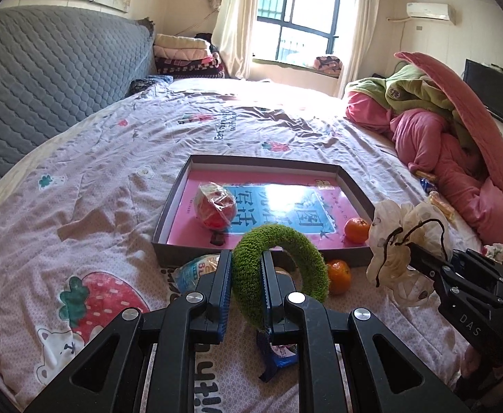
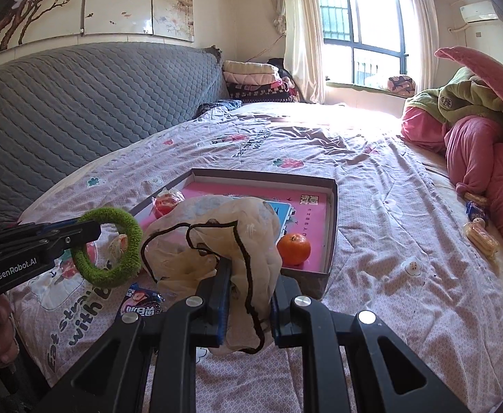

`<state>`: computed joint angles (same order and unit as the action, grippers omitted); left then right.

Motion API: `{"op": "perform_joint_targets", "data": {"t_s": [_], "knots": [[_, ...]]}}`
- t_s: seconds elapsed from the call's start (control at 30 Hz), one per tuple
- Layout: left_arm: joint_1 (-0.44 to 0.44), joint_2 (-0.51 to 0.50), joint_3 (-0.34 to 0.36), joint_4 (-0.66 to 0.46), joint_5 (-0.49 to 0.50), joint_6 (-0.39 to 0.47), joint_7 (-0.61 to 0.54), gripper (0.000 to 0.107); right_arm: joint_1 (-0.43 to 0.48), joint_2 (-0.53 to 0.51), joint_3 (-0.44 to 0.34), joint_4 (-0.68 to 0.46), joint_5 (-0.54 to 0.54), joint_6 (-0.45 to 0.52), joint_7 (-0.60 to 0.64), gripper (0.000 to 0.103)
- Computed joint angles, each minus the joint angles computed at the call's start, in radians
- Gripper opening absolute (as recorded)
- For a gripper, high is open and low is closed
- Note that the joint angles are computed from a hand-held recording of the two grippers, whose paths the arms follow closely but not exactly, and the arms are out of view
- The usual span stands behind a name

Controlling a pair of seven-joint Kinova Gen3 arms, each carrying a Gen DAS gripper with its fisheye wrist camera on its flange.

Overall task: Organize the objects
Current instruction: 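Lift and carry the ring with left tool while right tool carries the pouch over the pink tray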

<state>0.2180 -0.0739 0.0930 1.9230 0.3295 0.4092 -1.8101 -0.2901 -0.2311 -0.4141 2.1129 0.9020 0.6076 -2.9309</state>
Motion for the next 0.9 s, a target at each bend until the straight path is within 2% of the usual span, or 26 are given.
{"op": "perform_joint_targets", "data": {"t_s": [0.2, 0.6, 0.8, 0.9], "knots": [[-0.008, 0.027, -0.022, -0.017, 0.087, 0.008, -0.087, 0.015, 0.002, 0.000, -0.004, 0.003, 0.020, 0.014, -0.023, 0.019], [-0.046, 0.082, 0.003, -0.079, 0.224, 0.020, -0.267, 0.015, 0.017, -0.010, -0.019, 0.018, 0.099, 0.033, -0.119, 0.019], [-0.064, 0.100, 0.021, -0.104, 0.317, 0.015, -0.391, 0.015, -0.004, -0.001, -0.001, 0.022, 0.131, 0.040, -0.154, 0.019], [-0.068, 0.113, 0.029, -0.124, 0.317, 0.018, -0.399, 0.015, -0.015, 0.008, 0.007, 0.020, 0.141, 0.044, -0.162, 0.019]]}}
